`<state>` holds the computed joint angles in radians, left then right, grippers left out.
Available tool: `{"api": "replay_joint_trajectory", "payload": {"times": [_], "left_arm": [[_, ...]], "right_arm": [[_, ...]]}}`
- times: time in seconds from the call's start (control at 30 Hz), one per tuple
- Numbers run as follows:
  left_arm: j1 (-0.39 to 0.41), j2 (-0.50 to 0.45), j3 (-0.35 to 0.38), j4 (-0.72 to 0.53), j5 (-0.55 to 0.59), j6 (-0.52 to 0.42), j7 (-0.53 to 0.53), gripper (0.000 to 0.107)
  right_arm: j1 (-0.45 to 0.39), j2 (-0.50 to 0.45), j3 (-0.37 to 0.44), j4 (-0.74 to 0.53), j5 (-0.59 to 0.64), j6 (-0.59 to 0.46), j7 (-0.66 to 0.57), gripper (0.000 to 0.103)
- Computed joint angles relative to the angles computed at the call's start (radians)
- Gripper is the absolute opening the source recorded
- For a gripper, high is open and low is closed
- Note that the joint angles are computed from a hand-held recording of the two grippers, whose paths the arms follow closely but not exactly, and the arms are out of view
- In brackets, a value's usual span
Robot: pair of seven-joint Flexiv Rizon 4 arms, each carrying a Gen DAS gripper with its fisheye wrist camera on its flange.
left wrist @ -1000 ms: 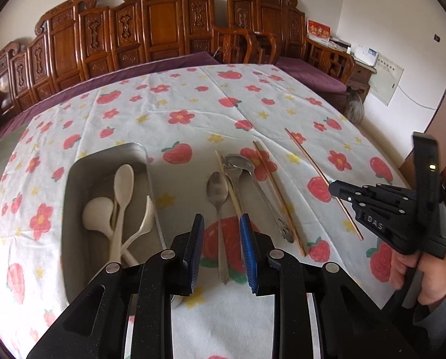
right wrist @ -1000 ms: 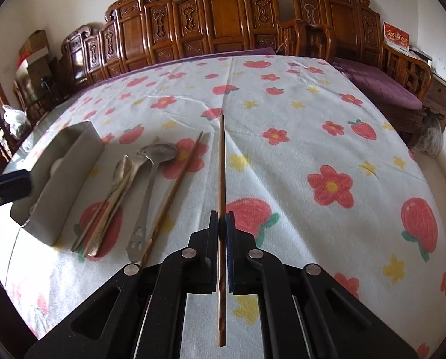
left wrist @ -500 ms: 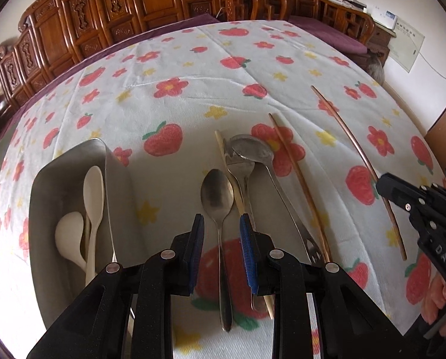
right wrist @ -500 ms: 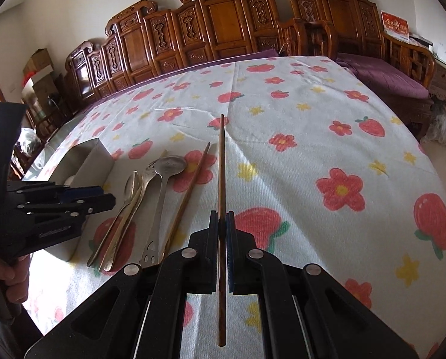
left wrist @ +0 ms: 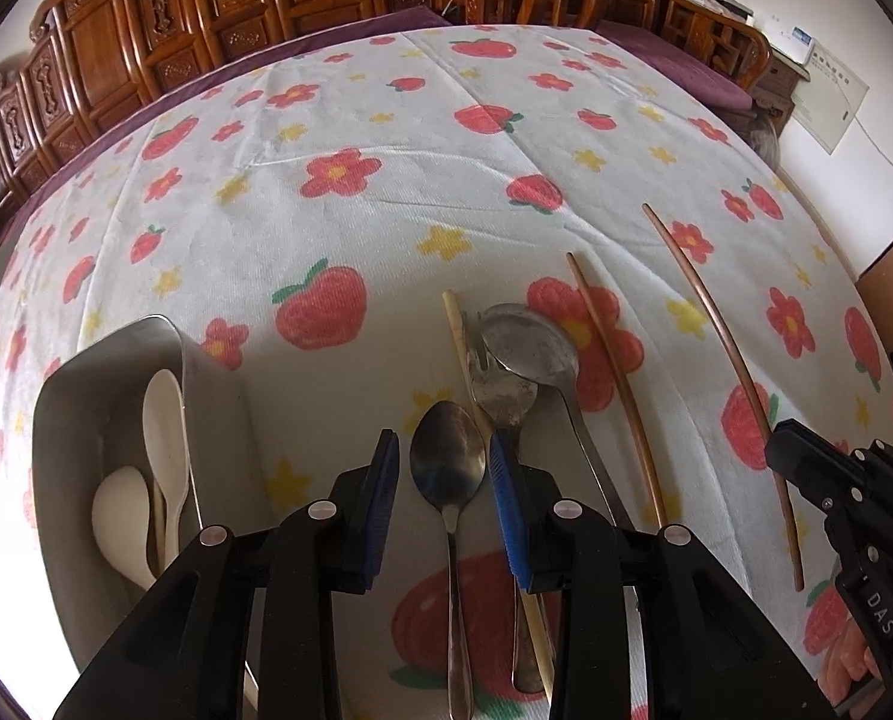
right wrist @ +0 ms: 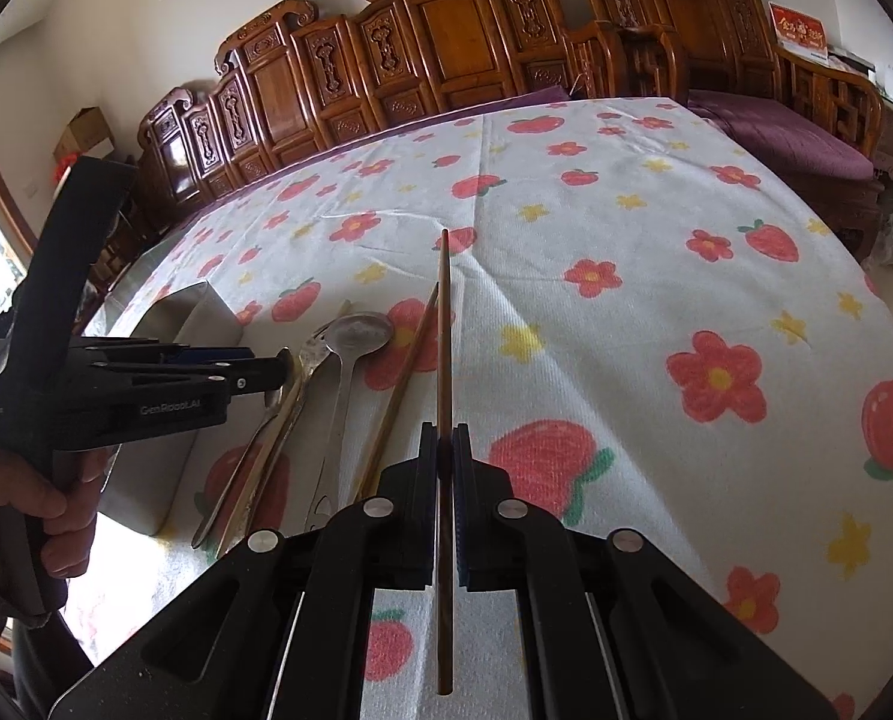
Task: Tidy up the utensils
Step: 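Grasp a metal spoon with the left gripper while the right gripper holds a wooden chopstick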
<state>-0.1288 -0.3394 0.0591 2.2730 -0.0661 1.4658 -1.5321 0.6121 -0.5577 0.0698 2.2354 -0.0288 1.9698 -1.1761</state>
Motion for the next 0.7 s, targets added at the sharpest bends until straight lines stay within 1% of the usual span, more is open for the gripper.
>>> {"api": "replay_joint_trajectory", "payload": {"times": [0.07,0.2,0.23,0.3,0.33,0.37,0.43,0.57,0.67,0.7], "left_arm": [[0.023,-0.007,-0.027,-0.003,-0.023,-0.004,0.018,0.029],[0.024,-0.025,-0.025,-0.015,-0.036,-0.012,0.014,0.029],[0.035,-0.025,-0.036,-0.015,-0.048,-0.016,0.021,0.029],[0.078,-0.029,-0.085,-0.008,-0.095,-0.032,0.055,0.029],[0.116,-0.029,-0.130,0.008,-0.137,-0.023,0.086,0.029],[0.129,-0.028,-0.146,0.017,-0.156,-0.009,0.102,0.029],[0.132,-0.024,-0.153,0.027,-0.179,-0.005,0.116,0.027],[0.115,-0.013,-0.142,0.037,-0.188,0.000,0.133,0.027],[0.107,0.011,-0.135,0.064,-0.189,0.035,0.137,0.027],[0.121,0.028,-0.154,0.086,-0.203,0.057,0.145,0.026]], "right_arm": [[-0.020,-0.003,0.018,-0.002,-0.009,-0.001,0.008,0.006],[-0.041,-0.007,0.037,-0.006,-0.025,-0.005,0.022,0.006],[-0.048,-0.009,0.044,-0.008,-0.031,-0.005,0.025,0.006],[-0.060,-0.012,0.053,-0.010,-0.043,-0.007,0.032,0.006],[-0.065,-0.014,0.057,-0.011,-0.048,-0.007,0.035,0.006],[-0.067,-0.014,0.060,-0.011,-0.052,-0.006,0.037,0.006],[-0.072,-0.016,0.063,-0.011,-0.059,-0.006,0.042,0.006],[-0.087,-0.019,0.075,-0.013,-0.074,-0.004,0.055,0.006],[-0.087,-0.020,0.075,-0.013,-0.081,-0.001,0.057,0.006],[-0.085,-0.020,0.073,-0.013,-0.082,-0.001,0.058,0.006]]}}
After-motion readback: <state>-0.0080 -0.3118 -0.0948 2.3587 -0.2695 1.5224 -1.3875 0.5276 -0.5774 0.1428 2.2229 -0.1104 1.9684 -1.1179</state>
